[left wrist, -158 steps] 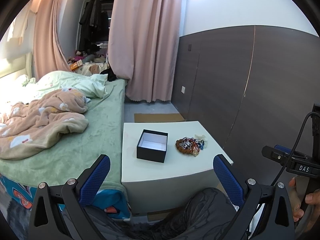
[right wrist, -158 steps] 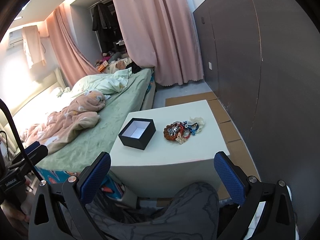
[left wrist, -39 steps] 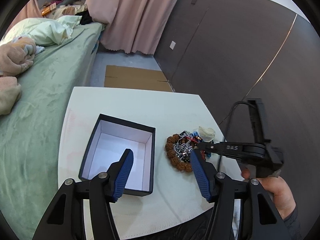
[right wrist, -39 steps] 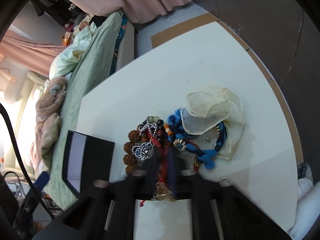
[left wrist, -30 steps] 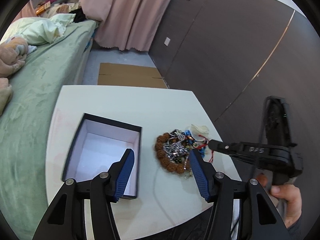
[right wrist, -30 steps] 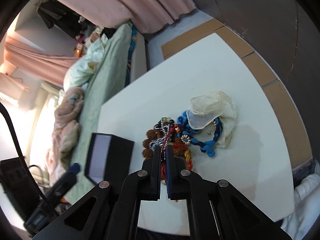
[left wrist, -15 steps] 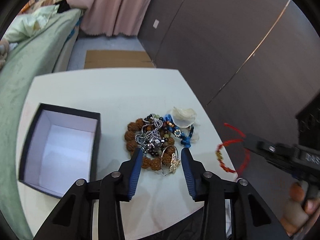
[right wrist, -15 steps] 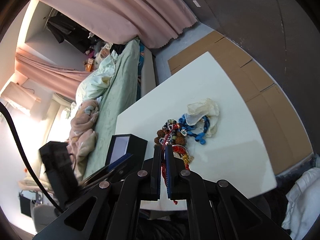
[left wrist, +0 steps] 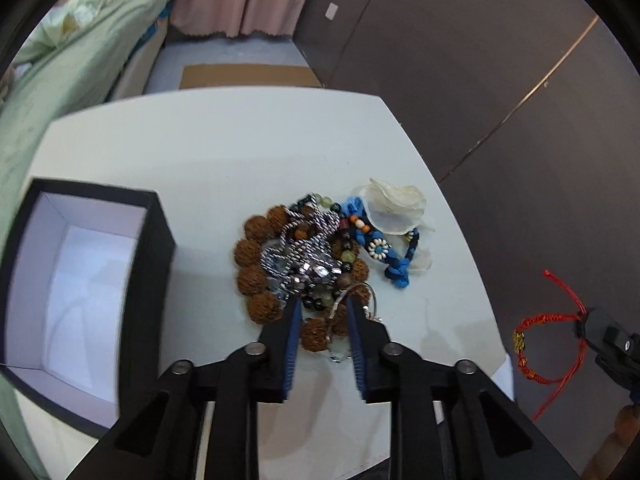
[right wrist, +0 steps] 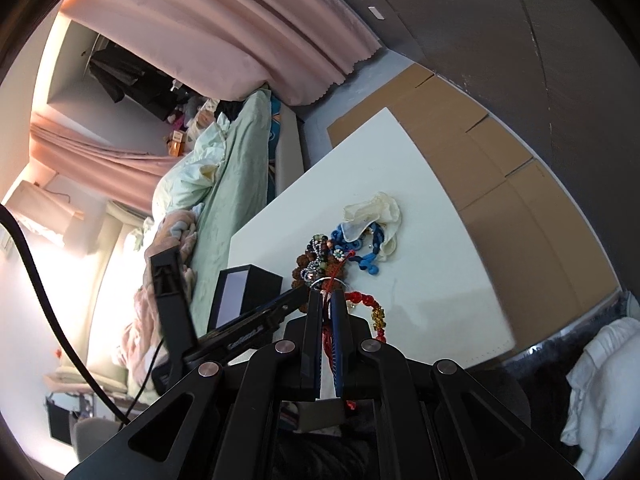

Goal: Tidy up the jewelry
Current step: 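Lift the red-string bangle with the right gripper toward the black box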

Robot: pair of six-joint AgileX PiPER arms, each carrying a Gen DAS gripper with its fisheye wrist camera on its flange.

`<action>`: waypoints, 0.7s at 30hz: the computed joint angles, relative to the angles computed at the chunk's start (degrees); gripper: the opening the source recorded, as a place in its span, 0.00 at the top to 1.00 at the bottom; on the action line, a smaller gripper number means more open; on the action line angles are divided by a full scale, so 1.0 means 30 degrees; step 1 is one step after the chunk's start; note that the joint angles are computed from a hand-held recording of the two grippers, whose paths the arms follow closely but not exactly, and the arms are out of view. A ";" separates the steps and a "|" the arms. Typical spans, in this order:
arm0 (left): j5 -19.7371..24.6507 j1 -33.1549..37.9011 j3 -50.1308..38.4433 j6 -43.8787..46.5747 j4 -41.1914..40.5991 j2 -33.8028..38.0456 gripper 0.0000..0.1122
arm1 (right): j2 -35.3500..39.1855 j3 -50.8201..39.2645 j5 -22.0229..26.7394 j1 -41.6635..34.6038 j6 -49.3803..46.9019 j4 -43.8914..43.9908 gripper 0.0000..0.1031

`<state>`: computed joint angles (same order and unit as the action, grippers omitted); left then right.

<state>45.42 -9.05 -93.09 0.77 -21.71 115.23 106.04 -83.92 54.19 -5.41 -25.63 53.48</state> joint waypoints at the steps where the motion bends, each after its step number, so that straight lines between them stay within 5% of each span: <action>1: -0.0009 -0.0028 -0.0003 0.0058 -0.0143 0.0057 0.81 | -0.0069 0.0091 0.0024 -0.0066 -0.0055 0.0022 0.95; 6: 0.0104 -0.0517 -0.0500 -0.0817 0.0801 0.0261 0.96 | -0.0429 0.0581 0.0121 -0.0359 -0.0329 0.0246 0.95; 21: 0.0781 0.0855 -0.0400 0.2401 -0.2495 -0.1879 0.99 | -0.0096 -0.0392 -0.0317 0.0974 0.0620 0.0196 0.95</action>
<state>47.76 -6.49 -94.29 7.97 -29.19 109.59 105.75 -85.10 53.24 -2.49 -23.77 54.07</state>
